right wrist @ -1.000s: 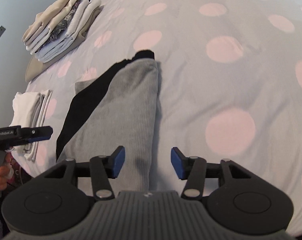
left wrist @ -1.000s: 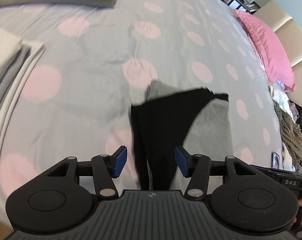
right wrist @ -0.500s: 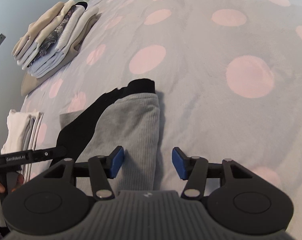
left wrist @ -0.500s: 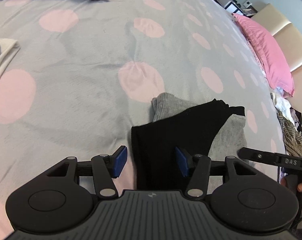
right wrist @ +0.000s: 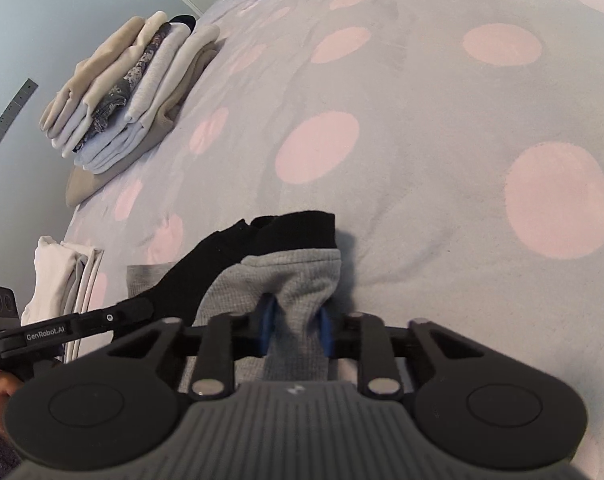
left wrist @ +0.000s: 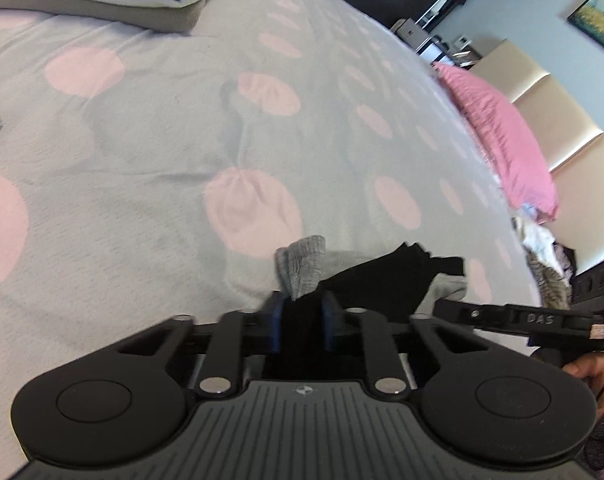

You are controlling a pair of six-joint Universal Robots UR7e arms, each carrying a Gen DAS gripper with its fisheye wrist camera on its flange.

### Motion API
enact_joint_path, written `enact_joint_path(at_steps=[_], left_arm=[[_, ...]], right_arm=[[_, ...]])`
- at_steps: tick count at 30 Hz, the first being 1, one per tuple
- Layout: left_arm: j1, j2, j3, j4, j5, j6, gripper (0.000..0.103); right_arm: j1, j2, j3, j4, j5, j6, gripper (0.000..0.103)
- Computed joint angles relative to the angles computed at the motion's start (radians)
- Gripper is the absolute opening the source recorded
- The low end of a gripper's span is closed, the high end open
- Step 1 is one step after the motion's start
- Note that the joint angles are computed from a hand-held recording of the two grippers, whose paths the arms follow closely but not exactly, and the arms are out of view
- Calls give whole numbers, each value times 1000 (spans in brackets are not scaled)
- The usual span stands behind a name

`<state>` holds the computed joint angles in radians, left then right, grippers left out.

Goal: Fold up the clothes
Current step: 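Grasp the folded shirt with both tools and lift it off the bed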

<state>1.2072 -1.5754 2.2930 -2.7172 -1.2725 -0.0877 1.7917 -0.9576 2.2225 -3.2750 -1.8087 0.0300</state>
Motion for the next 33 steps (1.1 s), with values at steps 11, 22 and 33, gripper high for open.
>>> enact_joint_path(at_steps=[11,22,33], left_arm=[[-165,-167,72,-9,147,-29,8],[-395,-475,185,-99,476,-98,7],[-522,-578,144,-330,782,33,7]], right_arm=[[91,-36,-32,10,-15,-55,12],[207,63,-225,28,156,-170,12],[324,313,-645,235,368,-260,11]])
